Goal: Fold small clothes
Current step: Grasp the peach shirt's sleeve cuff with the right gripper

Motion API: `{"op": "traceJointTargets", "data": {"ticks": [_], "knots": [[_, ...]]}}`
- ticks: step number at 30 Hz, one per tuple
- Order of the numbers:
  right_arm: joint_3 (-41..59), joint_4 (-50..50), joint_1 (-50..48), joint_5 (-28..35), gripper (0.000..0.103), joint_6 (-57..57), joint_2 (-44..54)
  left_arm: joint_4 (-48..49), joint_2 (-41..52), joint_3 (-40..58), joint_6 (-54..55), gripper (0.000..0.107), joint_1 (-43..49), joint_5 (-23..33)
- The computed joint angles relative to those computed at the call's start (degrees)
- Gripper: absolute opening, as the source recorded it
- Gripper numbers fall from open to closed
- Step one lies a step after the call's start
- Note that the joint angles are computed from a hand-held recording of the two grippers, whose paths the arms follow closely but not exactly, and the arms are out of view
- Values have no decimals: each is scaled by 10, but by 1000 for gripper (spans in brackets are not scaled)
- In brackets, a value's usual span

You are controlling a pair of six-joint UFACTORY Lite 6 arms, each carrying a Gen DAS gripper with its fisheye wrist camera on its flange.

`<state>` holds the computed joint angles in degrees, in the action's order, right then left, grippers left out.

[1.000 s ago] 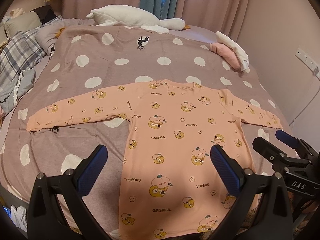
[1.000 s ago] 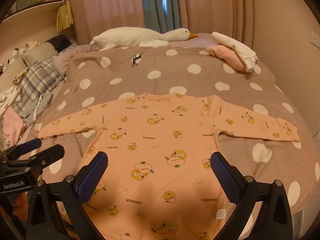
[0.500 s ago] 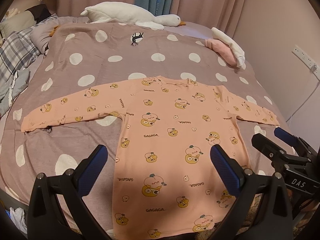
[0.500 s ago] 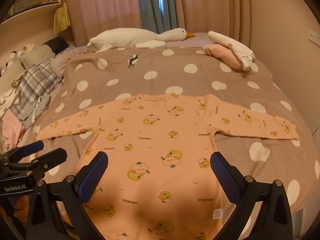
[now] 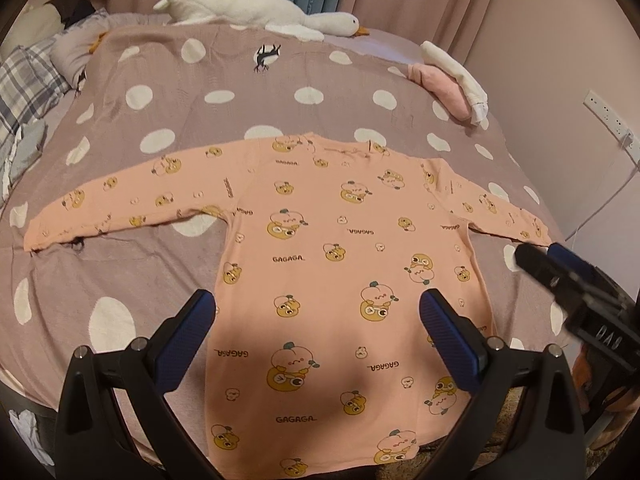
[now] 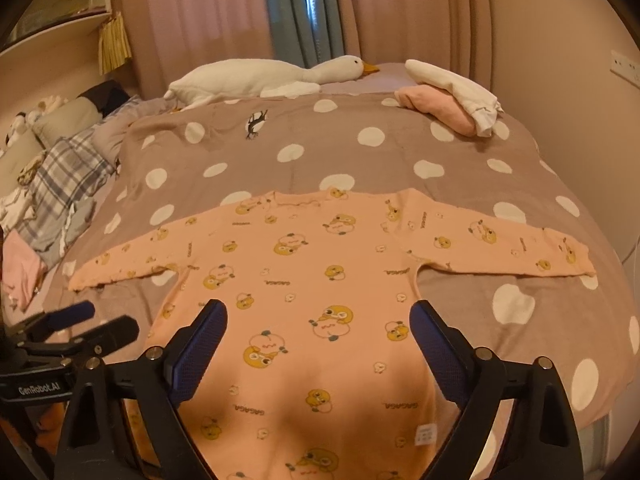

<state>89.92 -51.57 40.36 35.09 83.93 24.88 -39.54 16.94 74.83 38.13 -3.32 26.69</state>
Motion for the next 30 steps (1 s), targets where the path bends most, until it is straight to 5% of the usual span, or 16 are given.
{"op": "traceJointTargets", "data": {"ticks": [8, 15, 24, 30], "knots": [[-70, -2, -99, -78, 71, 17, -57, -45, 66, 38, 16, 94, -10, 11], [-172, 192, -320, -222, 46, -115, -116, -17, 154, 90, -36, 72, -25, 32], [-159, 458, -536, -243, 43, -330, -8, 28, 210, 158, -105, 71, -28, 57], [-121, 519, -581, -236, 43, -344, 64, 23, 235, 205, -119, 71, -17, 77]]}}
